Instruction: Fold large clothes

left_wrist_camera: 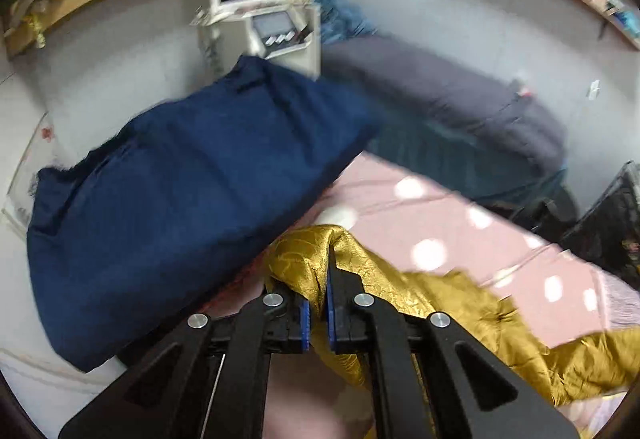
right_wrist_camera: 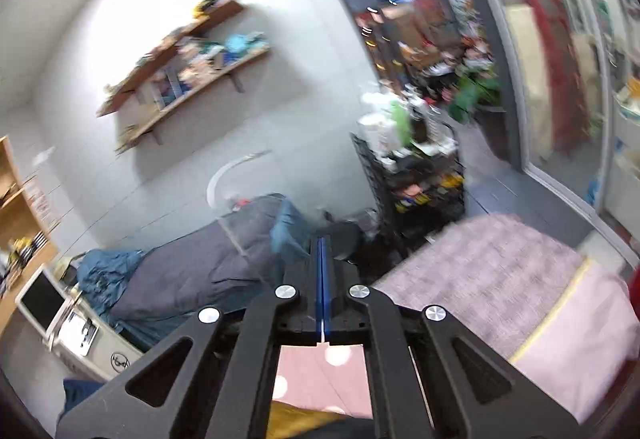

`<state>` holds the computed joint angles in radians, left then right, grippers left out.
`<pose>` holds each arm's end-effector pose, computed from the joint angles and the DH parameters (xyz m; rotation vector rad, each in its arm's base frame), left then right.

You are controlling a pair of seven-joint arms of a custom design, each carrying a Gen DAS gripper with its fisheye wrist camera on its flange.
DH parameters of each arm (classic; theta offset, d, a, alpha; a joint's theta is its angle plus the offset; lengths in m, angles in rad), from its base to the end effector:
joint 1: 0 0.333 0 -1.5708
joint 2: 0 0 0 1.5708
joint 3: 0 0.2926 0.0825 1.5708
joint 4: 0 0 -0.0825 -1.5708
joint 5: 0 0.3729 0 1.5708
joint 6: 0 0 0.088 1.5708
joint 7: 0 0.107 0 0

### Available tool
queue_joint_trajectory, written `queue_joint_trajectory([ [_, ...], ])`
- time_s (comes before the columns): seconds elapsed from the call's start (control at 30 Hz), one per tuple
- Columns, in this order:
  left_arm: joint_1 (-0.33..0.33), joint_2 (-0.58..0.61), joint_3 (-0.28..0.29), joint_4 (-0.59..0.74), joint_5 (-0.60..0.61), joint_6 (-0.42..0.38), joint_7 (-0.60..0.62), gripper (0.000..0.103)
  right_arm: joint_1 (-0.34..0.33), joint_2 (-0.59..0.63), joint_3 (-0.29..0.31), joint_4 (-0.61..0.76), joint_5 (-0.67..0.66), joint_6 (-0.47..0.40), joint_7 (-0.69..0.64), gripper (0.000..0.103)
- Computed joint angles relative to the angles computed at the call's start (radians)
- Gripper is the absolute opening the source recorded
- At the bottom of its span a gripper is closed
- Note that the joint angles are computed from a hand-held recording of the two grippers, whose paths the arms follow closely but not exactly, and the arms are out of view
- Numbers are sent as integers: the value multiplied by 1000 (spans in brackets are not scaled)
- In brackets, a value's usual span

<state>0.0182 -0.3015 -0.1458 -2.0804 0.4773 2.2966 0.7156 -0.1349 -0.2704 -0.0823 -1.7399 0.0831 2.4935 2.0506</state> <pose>0.5006 -0.0622 0.5922 -2.1546 1.2846 -0.4436 0.4879 -0.1166 0.7758 -0.8776 2.0019 -0.6501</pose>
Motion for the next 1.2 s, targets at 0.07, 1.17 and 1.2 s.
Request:
queue_joint_trajectory([
  [0.07,-3,28,13,-7,-55,-27,-10,33,14,14,-17,-11,45,-118,-26,1],
  [1.17,-118,69,-12,-161,-265,-142,97,97,268,742,115,194,215,-441,-605,0],
  [1.2,-120,87,-13,-145,-267,-145,101,97,279,720,104,172,193,-413,-608,0],
])
